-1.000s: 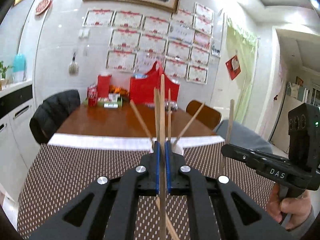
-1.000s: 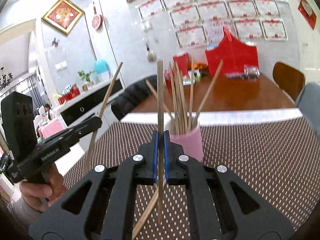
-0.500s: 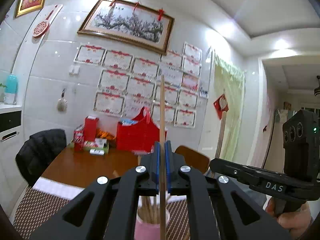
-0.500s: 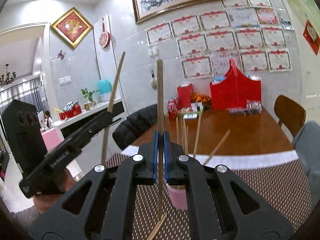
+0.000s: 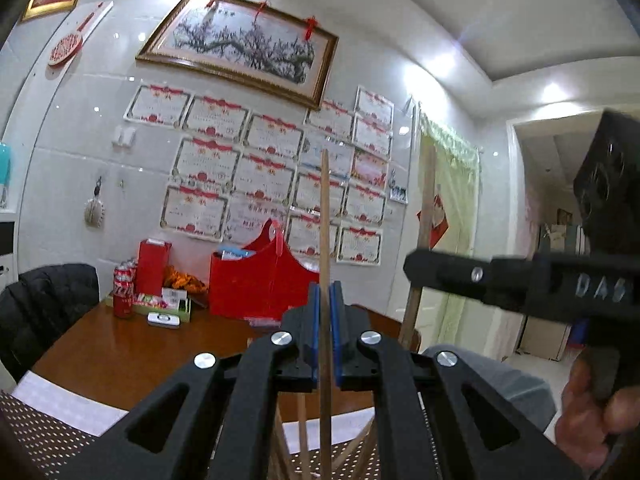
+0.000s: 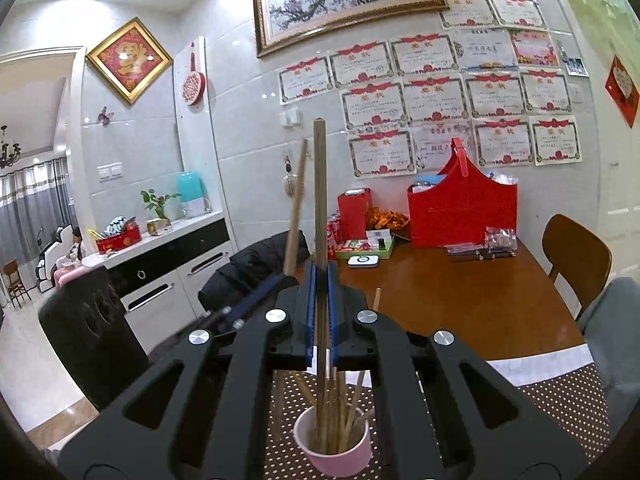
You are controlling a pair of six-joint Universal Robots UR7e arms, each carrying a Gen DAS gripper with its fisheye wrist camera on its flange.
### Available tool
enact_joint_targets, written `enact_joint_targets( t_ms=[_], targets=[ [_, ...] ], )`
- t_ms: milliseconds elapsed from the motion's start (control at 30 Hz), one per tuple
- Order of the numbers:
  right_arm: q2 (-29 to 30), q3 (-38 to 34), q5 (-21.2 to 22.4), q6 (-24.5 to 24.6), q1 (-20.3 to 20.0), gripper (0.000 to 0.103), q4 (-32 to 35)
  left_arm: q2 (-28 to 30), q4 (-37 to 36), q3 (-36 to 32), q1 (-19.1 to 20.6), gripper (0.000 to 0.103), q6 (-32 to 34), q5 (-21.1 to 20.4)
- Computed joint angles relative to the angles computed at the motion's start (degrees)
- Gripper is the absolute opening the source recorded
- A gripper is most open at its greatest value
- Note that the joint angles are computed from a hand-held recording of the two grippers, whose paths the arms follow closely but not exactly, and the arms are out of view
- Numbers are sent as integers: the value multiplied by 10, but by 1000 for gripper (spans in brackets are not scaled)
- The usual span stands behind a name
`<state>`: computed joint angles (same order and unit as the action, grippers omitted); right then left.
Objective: Organize utensils
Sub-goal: 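Open both tools to drop the chopsticks into the pink cup, then move both open tools back down to the last two chopsticks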
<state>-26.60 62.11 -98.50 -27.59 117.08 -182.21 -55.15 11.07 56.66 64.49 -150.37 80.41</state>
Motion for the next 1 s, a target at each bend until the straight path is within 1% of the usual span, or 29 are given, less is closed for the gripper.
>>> enact_joint_targets(
  t_ms=[167,400,433,467,500,533,567,600,633,667,700,800,833,933,1000],
  targets=[
    [29,-38,-12,-7,-9,6,22,25,3,-23,22,5,-23,5],
    [47,-52,-28,-6,-15,6,36,39,11,-30,37,5,-25,-1],
    [48,-55,-31,-4,-16,6,41,40,12,-30,37,6,-28,-9],
    [49,-54,-35,-1,-16,6,47,41,18,-34,37,9,-31,-16],
    [48,-56,-40,10,-16,7,60,42,31,-40,35,37,-33,-26],
    [48,-58,-44,18,-16,17,66,39,35,-39,31,74,-38,-43],
    [46,-56,-51,26,-15,34,63,30,26,-28,29,81,-41,-48],
    [42,-50,-52,33,-15,90,54,15,6,-6,26,82,-34,-47],
    [38,-40,-48,39,-16,97,32,3,-3,8,21,86,-21,-55],
    [32,-25,-40,39,-16,97,-4,-3,-5,13,16,89,-12,-66],
    [27,-19,-39,39,-15,97,-17,-12,-10,23,8,90,-1,-85],
    [9,4,-30,56,-14,97,-31,-50,-23,63,-12,92,23,-115],
    [3,13,-29,60,-14,97,-34,-59,-24,70,-18,94,24,-123],
    [-18,46,-34,68,-11,97,-49,-92,-22,101,-38,94,26,-151],
    [-38,78,-26,76,-11,97,-63,-115,-21,123,-56,95,34,-183]
  ],
)
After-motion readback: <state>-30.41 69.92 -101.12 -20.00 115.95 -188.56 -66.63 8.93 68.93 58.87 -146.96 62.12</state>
